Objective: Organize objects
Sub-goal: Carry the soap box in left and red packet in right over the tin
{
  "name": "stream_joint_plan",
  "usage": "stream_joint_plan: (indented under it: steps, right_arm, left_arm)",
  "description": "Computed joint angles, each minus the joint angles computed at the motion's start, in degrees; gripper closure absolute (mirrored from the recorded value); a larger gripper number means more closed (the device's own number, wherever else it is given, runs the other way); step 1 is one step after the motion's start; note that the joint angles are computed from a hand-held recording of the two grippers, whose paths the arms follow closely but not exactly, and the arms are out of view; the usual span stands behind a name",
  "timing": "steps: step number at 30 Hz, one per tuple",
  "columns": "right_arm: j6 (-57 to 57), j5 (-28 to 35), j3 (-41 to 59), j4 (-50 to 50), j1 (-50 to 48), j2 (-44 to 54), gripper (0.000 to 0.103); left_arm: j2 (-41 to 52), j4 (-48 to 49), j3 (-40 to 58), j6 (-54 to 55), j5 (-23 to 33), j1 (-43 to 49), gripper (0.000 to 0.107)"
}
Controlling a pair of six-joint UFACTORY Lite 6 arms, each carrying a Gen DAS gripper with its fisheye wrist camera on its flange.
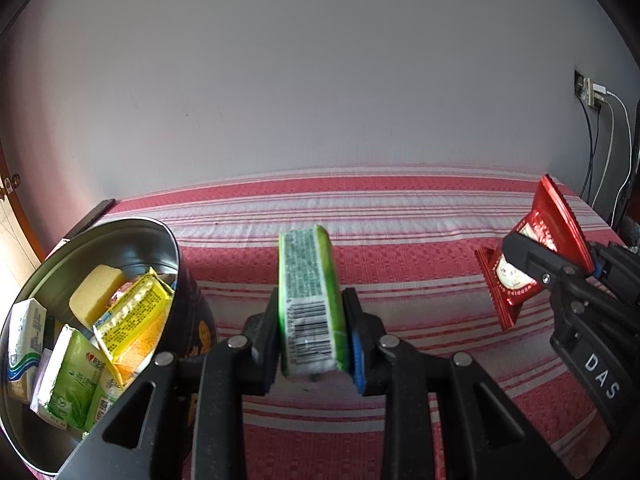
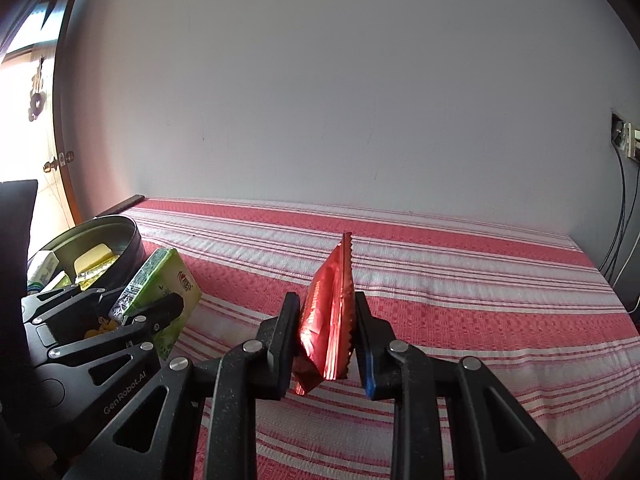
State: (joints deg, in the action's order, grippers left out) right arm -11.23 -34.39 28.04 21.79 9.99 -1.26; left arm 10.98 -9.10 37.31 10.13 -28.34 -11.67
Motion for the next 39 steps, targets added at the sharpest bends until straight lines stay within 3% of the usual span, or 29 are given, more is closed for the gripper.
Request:
stream_joint_plan:
  steps: [14,25,32,39]
  right_arm:
    - [-2.85,-4.43,-2.70,4.11,2.77,-2.31,0.075]
    - [-4.88,-12.67,-7.16,8.83,8.34,-5.10,0.075]
    - [-5.90,-14.01,-6.66,9.92,10.41,-4.27,0.075]
    - [-10.18,-11.83,-3.35,14.41,15.89,-5.39,0.075]
  left_arm:
    - [-4.61,2.30,-5.63,-1.65,-5.69,1.23,0.080]
    - [-9.67,-1.03,-11.26,-0.16,-10.08,-0.29,0.080]
    - [-13.28,3.33,-14.09,-3.18,-9.33,2.03,0.080]
    - [-22.76,18.38,-17.56,-13.99,-4.35,10.31,0.080]
